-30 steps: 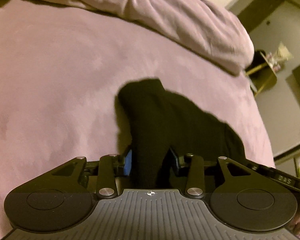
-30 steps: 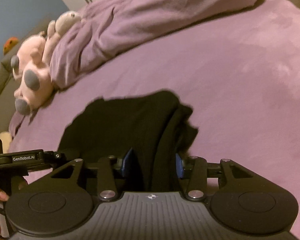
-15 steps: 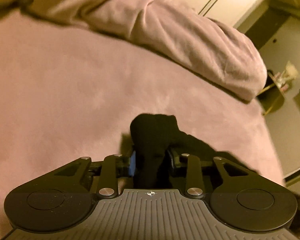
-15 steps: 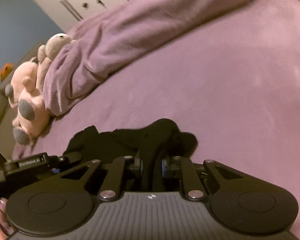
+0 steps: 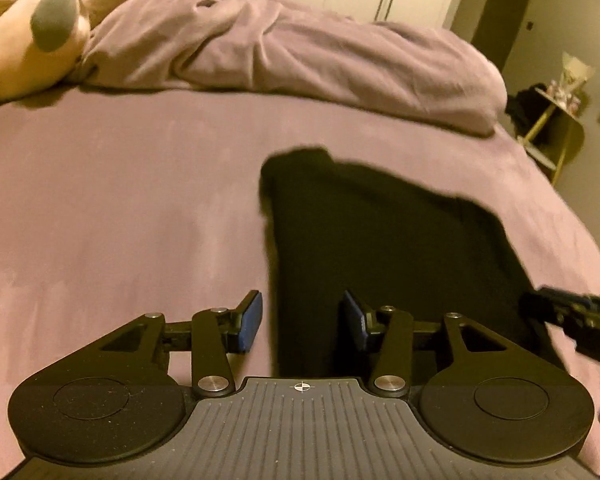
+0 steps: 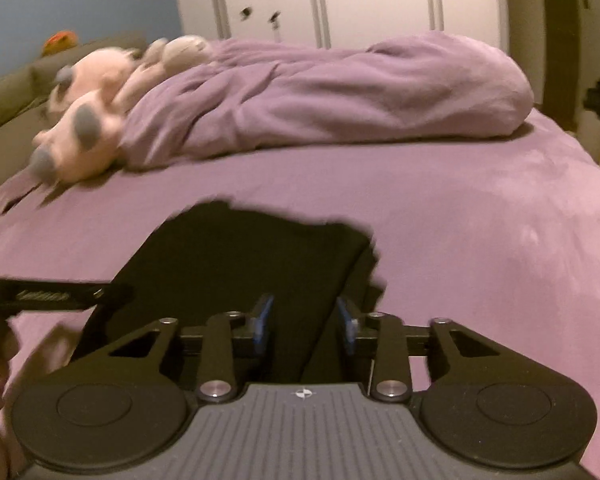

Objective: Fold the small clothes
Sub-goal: 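Open both grippers and lift them away from the folded shirt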

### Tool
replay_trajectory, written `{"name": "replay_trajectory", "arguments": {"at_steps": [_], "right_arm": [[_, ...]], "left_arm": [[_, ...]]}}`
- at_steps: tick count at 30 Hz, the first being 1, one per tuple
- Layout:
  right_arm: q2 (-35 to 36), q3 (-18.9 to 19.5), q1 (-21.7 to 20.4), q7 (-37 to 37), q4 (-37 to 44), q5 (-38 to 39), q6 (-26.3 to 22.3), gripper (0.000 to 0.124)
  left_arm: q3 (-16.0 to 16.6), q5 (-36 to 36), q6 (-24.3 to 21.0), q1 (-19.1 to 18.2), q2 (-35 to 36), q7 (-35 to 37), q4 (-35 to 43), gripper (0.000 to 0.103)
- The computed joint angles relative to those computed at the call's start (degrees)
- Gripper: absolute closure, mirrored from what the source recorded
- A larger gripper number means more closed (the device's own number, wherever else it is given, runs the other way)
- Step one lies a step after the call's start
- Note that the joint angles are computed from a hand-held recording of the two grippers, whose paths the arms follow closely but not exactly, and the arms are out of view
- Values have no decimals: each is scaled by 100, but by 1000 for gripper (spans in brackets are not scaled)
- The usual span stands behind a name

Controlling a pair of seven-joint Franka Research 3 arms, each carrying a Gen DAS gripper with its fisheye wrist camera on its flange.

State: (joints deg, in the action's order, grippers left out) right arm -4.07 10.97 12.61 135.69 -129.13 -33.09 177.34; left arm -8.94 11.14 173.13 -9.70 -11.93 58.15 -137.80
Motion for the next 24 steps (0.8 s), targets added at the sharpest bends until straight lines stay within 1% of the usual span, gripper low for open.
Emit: {"name": "replay_trajectory", "arguments": {"at_steps": [1, 2, 3, 4, 5, 6, 7, 8, 9, 10, 11, 13, 14, 15, 16, 17, 18, 19, 20, 21, 22, 24], "right_arm": [[-145, -47, 139, -277, -172, 311, -128, 101], [-253, 16, 144, -318, -270, 318, -363, 104], [-354, 211, -39, 8, -342, -77, -569, 105], [-407, 389, -216, 399, -366, -565, -712, 106], [-420, 543, -335, 718, -319, -1075, -997, 106], [-395, 559, -316, 831, -280, -1345, -1218, 104], [-353, 473, -240, 820, -298, -1307, -1180, 104], [-340, 377, -156, 892, -320, -1148, -1147, 104], [-372, 291, -66, 958, -328, -906, -1183, 104], [-430, 246, 12, 964, -309, -708, -1301, 104], [-508, 263, 30, 1088, -302, -703, -1433, 104], [-610, 354, 37, 1212, -303, -926, -1723, 102], [-633, 424, 34, 1282, -276, -1106, -2012, 102], [-679, 431, 186, 1422, -223, -1319, -2592, 102], [-681, 603, 141, 1319, -138, -1234, -3163, 102], [-774, 576, 225, 1236, -186, -1022, -3415, 101], [-952, 348, 460, 1239, -339, -806, -3348, 100], [-1173, 282, 494, 1104, -565, -440, -3061, 92], [-1359, 164, 635, 785, -740, 45, -2898, 85], [-1518, 119, 760, 494, -849, 458, -2913, 68], [-1661, 135, 860, 293, -920, 762, -3021, 54], [-1837, 170, 1015, -85, -993, 1241, -3150, 46]], "left_arm": [[-104, 100, 13, 97, -77, -188, -97, 50], [-173, 173, -5, 168, -110, -349, -129, 49], [-276, 342, 7, 291, -133, -528, -154, 46], [-465, 678, 45, 518, -120, -778, -151, 41], [-652, 1062, 8, 737, -78, -1010, -115, 37], [-688, 1241, -116, 763, -68, -1111, -94, 32], [-628, 1245, -213, 680, -120, -1154, -119, 32], [-500, 1097, -353, 514, -192, -1090, -120, 32], [-366, 880, -600, 323, -284, -969, -85, 32], [-311, 765, -787, 226, -406, -939, -96, 32], [-258, 664, -922, 135, -510, -879, -115, 32], [-230, 540, -1266, 4, -703, -771, -188, 32], [-270, 529, -1493, -16, -770, -792, -201, 32], [-287, 485, -1683, -66, -876, -803, -262, 32], [-294, 410, -1827, -133, -1040, -831, -377, 30], [-311, 362, -1907, -180, -1207, -889, -490, 27], [-310, 304, -1977, -243, -1362, -914, -589, 18], [-278, 200, -2085, -357, -1529, -875, -687, 13], [-228, 102, -2139, -469, -1644, -792, -760, 12], [-179, 3, -2225, -581, -1735, -686, -805, 10], [-122, -102, -2406, -704, -1791, -521, -791, 10], [-103, -198, -2680, -799, -1835, -291, -725, 10]]}}
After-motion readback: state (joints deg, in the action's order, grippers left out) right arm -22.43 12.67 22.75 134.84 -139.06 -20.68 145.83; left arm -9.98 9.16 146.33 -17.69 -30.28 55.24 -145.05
